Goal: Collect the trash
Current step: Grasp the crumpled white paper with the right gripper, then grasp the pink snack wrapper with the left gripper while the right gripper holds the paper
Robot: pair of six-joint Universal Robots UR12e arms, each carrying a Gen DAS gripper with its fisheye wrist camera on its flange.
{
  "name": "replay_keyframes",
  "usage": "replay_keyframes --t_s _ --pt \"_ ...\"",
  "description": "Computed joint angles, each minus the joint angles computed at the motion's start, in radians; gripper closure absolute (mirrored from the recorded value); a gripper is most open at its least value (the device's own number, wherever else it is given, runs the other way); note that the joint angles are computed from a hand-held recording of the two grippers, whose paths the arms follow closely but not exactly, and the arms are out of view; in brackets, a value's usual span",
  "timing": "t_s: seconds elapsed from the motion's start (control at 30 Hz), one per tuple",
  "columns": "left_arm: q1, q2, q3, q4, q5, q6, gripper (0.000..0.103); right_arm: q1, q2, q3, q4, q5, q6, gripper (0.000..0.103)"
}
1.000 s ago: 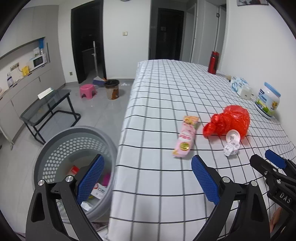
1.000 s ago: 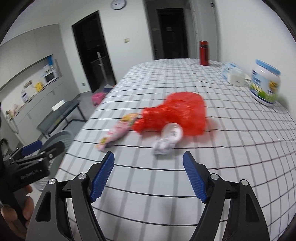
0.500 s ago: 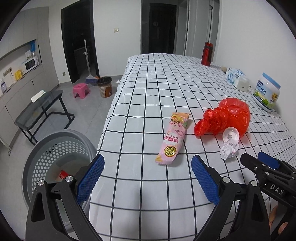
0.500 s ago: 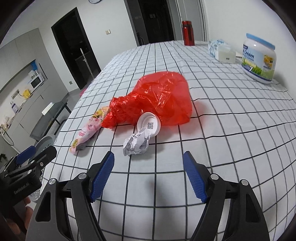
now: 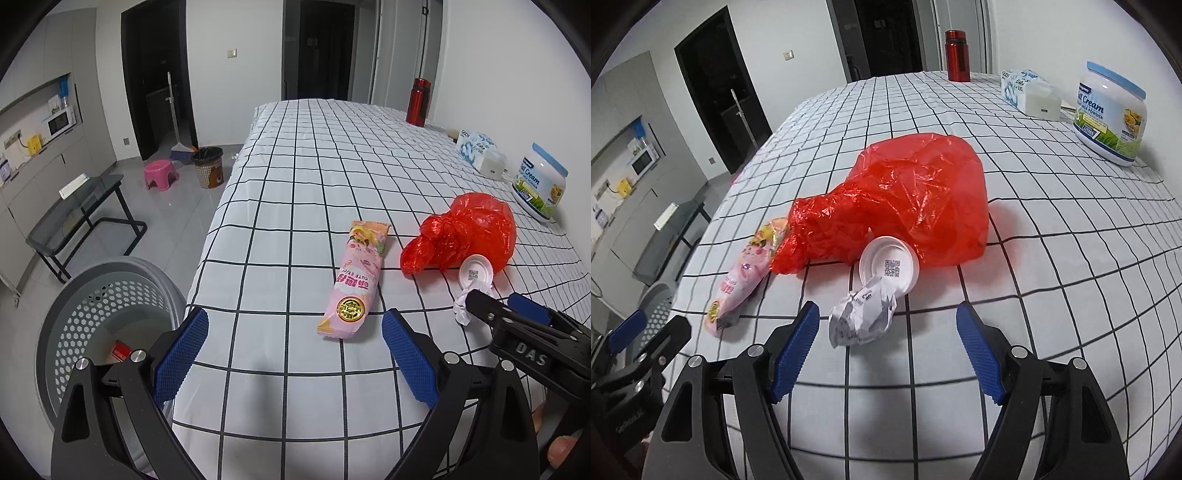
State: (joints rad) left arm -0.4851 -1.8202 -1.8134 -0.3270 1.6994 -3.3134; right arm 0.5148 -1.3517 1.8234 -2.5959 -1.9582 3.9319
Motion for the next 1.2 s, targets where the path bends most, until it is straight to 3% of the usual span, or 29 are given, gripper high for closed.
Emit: replay_keyframes --t_s 0.23,0.37,0.47,0.7,1.2 --pt "0.009 0.004 -0.007 0.001 -0.01 -0.005 0.01 0.006 0.021 -0.024 0.039 -0.012 -0.008 0.033" --pt "0.011 0.005 -0.008 0.001 -0.015 -0.007 0.01 0.007 0.022 -0.024 0.042 -0.002 -0.02 0.059" --pt "0.01 0.006 -0.009 0.003 -0.014 -0.006 0.01 0.005 0.017 -0.017 0.028 0.017 -0.028 0.069" --pt "0.007 0.004 -0.002 -0.011 -0.022 -0.005 0.01 0.003 -0.014 0.027 -0.045 0.034 -0.035 0.069" --pt "-0.008 -0.057 0.075 -0.074 -0.067 -0.009 0.01 0.001 -0.097 0.148 -0.168 -0.026 -0.027 0.069"
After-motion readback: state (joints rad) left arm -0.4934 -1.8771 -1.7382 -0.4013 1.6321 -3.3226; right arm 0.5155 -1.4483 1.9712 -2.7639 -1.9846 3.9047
